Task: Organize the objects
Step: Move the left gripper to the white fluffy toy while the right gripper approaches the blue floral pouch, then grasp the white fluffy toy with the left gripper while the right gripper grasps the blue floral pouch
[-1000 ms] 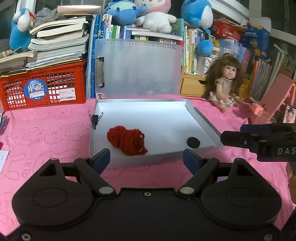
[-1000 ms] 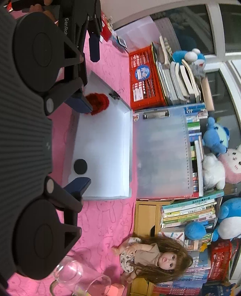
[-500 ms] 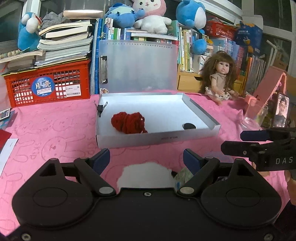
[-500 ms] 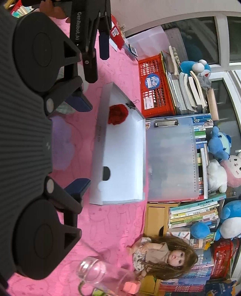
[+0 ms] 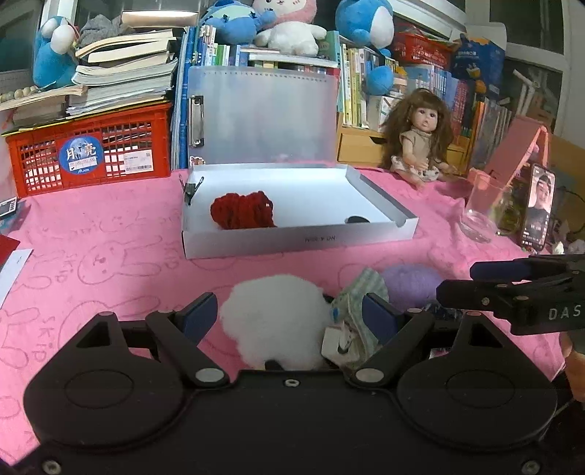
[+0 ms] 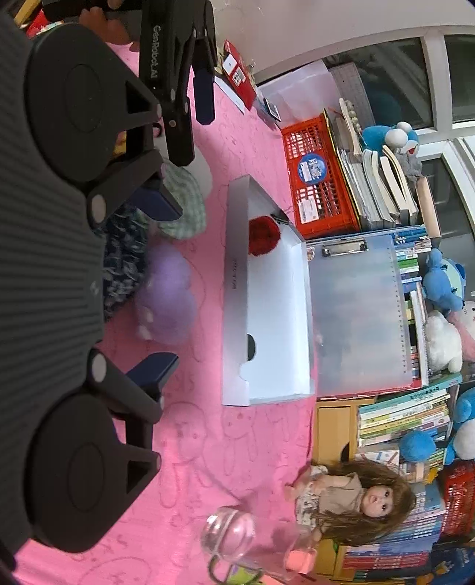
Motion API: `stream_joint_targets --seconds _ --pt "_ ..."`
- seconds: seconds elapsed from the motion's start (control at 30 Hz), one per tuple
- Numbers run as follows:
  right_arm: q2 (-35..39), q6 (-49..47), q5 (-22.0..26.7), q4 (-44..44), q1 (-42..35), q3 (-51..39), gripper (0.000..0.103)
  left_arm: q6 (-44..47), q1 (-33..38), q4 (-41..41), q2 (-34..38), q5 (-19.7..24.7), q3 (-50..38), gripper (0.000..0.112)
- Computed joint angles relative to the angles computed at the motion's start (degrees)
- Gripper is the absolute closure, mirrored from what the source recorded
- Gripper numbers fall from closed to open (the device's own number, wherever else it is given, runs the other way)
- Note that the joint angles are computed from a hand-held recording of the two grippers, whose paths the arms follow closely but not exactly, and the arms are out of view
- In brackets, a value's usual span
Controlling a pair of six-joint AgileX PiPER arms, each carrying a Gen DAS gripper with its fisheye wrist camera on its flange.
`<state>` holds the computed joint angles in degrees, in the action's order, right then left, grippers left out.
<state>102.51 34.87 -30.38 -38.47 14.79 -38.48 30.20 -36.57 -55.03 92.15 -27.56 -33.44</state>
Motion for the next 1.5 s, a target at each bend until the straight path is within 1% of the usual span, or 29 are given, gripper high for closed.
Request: stream_joint_targets --seconds 0.1,0.2,0.33,0.5,0.8,0.9,1.0,1.13,1.23,1.33,1.4,1.5 --pt "-0.34 -0.26 -0.42 -0.23 -0.04 1.17 0.016 0.66 -0.66 -1.47 0.33 -1.01 0.37 0.027" --pt "-0.43 -0.88 -0.97 0.07 -0.08 2.12 0.016 -0.89 -0.13 -0.62 0.28 -0.75 0.83 0.027" --pt "0.07 -0.29 -1.46 -0.98 -0.43 2.71 0.016 -0.82 0.0 -1.05 0.42 -1.12 1.21 0.027" --pt "1.08 1.72 -2.25 -3.32 -1.04 2.99 0.016 -0.49 0.38 -1.59 0.8 -0.8 1.29 0.026" --pt "2.75 5.03 -3.39 -6.66 -1.61 2.89 0.016 -2.59 1.12 0.26 1.89 -0.49 0.94 0.025" --pt "3.14 6.32 -3.85 -7.83 -2.01 2.75 0.015 -4.2 1.87 1.54 2.29 0.0 0.45 0.025" --pt "3.03 6.84 -3.94 -8.84 -2.25 2.8 0.015 -3.74 3.06 0.62 1.84 -0.11 -0.01 0.025" --pt "2.61 5.67 -4.46 -10.46 -2.52 3.43 0.014 -6.4 5.7 4.14 1.13 2.9 -0.16 0.025" --pt "2.64 4.39 -4.6 -9.99 -2.42 3.88 0.013 -6.29 5.68 4.63 2.51 4.09 -0.72 0.025" --pt "2.49 3.47 -4.39 -9.49 -2.18 4.08 0.013 -6.95 4.32 4.87 4.47 3.28 -1.29 0.025" --pt "2.47 2.83 -4.23 -9.11 -1.98 4.14 0.013 -6.58 3.57 3.65 5.59 2.74 -2.09 0.025" --pt "2.55 2.64 -4.39 -9.01 -2.0 4.21 0.013 -7.47 3.91 3.99 6.69 3.28 -3.29 0.025"
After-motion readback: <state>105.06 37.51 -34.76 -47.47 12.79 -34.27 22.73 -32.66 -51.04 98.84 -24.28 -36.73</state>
